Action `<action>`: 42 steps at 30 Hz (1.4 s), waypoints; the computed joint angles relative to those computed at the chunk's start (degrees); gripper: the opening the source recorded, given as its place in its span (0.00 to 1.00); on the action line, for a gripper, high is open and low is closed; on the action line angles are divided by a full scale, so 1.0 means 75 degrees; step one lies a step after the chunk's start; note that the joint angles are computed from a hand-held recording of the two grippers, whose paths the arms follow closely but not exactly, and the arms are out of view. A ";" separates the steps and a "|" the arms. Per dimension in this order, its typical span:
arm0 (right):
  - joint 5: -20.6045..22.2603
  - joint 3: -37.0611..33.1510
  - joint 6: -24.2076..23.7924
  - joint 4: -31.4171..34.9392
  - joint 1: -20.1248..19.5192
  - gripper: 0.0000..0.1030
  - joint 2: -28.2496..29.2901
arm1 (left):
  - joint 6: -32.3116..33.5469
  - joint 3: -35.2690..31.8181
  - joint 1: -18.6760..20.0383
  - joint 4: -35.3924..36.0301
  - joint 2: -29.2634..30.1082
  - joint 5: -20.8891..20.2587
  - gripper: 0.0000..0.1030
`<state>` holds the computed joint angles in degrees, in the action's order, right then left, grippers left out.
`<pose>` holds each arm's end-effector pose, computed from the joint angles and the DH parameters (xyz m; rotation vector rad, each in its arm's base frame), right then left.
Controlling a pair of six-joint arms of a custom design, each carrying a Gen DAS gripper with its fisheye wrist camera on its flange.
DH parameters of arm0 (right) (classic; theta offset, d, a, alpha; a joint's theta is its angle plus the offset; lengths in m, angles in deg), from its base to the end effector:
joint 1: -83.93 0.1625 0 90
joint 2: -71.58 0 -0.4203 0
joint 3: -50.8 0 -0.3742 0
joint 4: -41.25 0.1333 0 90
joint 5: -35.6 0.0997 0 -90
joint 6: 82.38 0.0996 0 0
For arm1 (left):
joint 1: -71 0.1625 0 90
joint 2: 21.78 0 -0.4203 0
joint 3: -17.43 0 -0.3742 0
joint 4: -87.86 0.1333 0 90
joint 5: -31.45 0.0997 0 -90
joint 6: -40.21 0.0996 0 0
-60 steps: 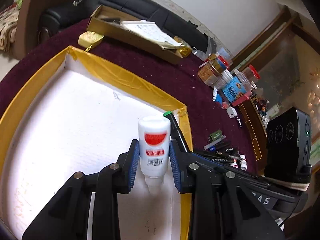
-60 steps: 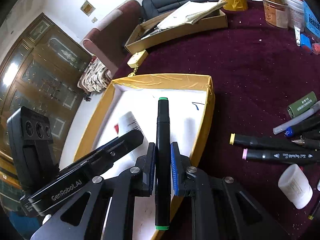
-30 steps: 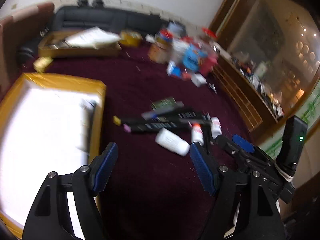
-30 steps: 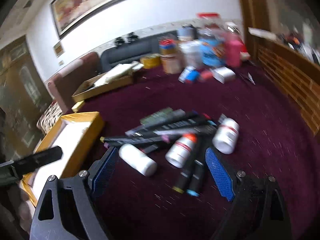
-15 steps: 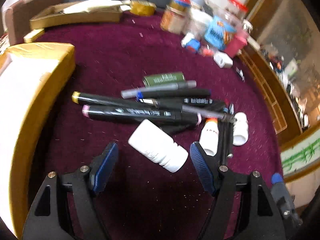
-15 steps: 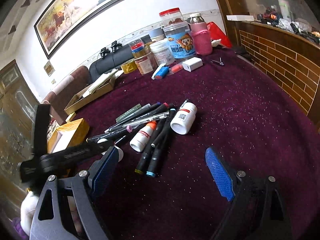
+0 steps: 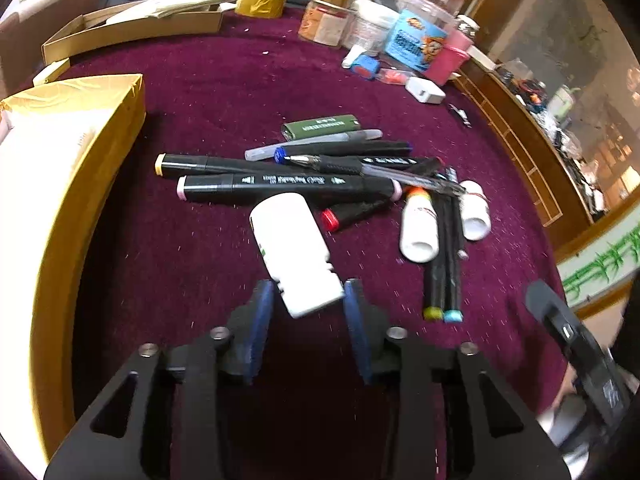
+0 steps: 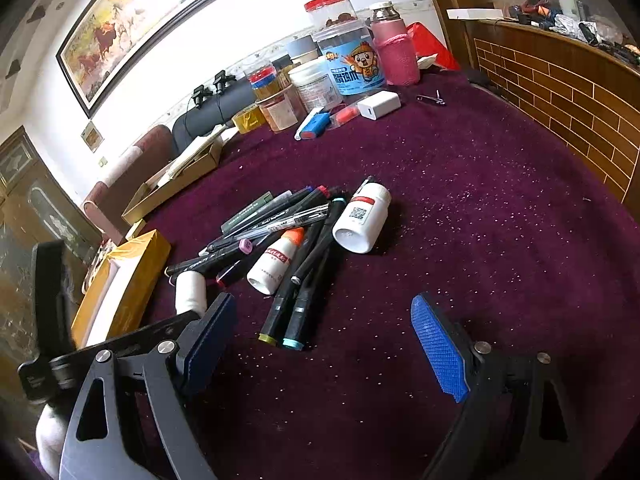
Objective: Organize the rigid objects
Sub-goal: 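Grasp the white pill bottle with left while right grasps a red-label white bottle, then carry both bottles into the tray and open both tools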
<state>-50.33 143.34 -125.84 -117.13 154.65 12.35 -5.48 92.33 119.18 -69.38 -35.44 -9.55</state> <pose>-0.0875 -0.6754 0.2941 0.6111 -2.7042 0.7992 -0.3077 -0.6565 -0.1208 -0.1414 2.4503 -0.8662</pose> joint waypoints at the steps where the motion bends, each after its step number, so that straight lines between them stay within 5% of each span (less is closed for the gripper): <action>1: -0.0018 0.0031 -0.0009 -0.0032 0.0006 0.83 -0.0017 | 0.0071 -0.0120 0.0059 -0.0027 0.0089 0.0013 0.41; 5: -0.0134 -0.0060 0.0034 -0.0021 0.0032 0.83 -0.0042 | 0.0735 0.0213 0.0171 -0.1249 0.0039 -0.0282 0.30; 15: -0.0681 -0.0733 0.0249 0.0394 0.0243 0.82 0.0423 | 0.1112 0.1891 -0.0165 -0.3638 -0.0549 -0.0604 0.30; 24: -0.1302 -0.1704 0.0837 0.0309 0.0570 0.70 0.1092 | 0.1551 0.2612 -0.0472 -0.4823 -0.0701 -0.0770 0.30; 28: -0.1619 -0.2764 0.1358 0.1325 0.0739 0.52 0.1615 | 0.1633 0.2642 -0.0517 -0.4851 -0.0715 -0.0772 0.30; 31: -0.2526 -0.3217 0.1453 0.1503 0.0948 0.36 0.2040 | 0.1597 0.2736 -0.0553 -0.4898 -0.0746 -0.0714 0.30; 35: -0.3165 -0.3641 0.1596 0.1682 0.1021 0.31 0.2419 | 0.1512 0.2835 -0.0603 -0.4942 -0.0787 -0.0593 0.30; 42: -0.2293 -0.3439 0.1667 0.1822 0.0727 0.29 0.2033 | 0.1377 0.3179 -0.0750 -0.5212 -0.0922 -0.0493 0.30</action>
<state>-67.53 117.54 -113.34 -103.46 160.10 27.60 4.84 116.17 113.55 -108.47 -42.35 -13.25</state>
